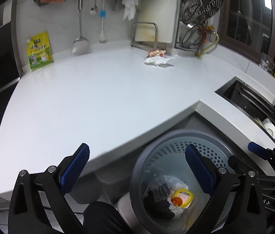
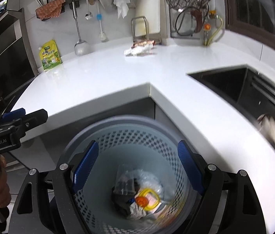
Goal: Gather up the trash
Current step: 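Lift both tools away from the bin toward the counter, then grasp the crumpled white tissue with the right tool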
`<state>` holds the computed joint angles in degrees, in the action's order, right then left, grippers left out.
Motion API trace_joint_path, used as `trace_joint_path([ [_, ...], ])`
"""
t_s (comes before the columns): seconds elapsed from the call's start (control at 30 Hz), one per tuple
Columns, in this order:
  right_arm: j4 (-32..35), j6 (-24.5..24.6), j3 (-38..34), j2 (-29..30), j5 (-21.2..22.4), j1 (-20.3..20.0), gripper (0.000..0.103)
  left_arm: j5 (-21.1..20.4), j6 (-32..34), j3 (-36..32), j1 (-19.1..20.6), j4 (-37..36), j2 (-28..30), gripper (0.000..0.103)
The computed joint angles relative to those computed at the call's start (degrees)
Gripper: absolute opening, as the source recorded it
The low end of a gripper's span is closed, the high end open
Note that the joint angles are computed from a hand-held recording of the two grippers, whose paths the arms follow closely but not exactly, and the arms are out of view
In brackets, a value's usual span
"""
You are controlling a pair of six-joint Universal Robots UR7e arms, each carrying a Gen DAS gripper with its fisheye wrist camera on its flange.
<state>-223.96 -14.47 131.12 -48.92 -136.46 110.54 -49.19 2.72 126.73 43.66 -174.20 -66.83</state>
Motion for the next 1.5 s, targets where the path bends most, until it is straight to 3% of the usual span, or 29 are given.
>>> trace_joint_path([
  [0.23,-1.14,-5.98,-5.65,0.22,-1.72,1.38,0.079,3.42,3.45,-6.1,0.06,-3.65,3.79,0.096],
  [0.47,1.66,-10.55,-11.7,-1.54,-0.25,0.67,0.083,5.2,6.52,-13.68,0.46,-5.26,8.24,0.096],
  [0.97,10.47,-19.89,-28.06,1.08,4.0,-4.03,0.083,4.72,11.38,-30.63,4.33,-3.09,19.89,0.096],
  [1.3,26.99,-19.98,-45.12,6.99,7.13,-7.7,0.083,4.57,12.62,-44.86,8.32,0.51,29.1,0.096],
  [1.5,38.66,-18.42,-55.64,11.91,7.44,-9.03,0.083,4.52,11.26,-49.58,10.05,3.92,31.46,0.096],
])
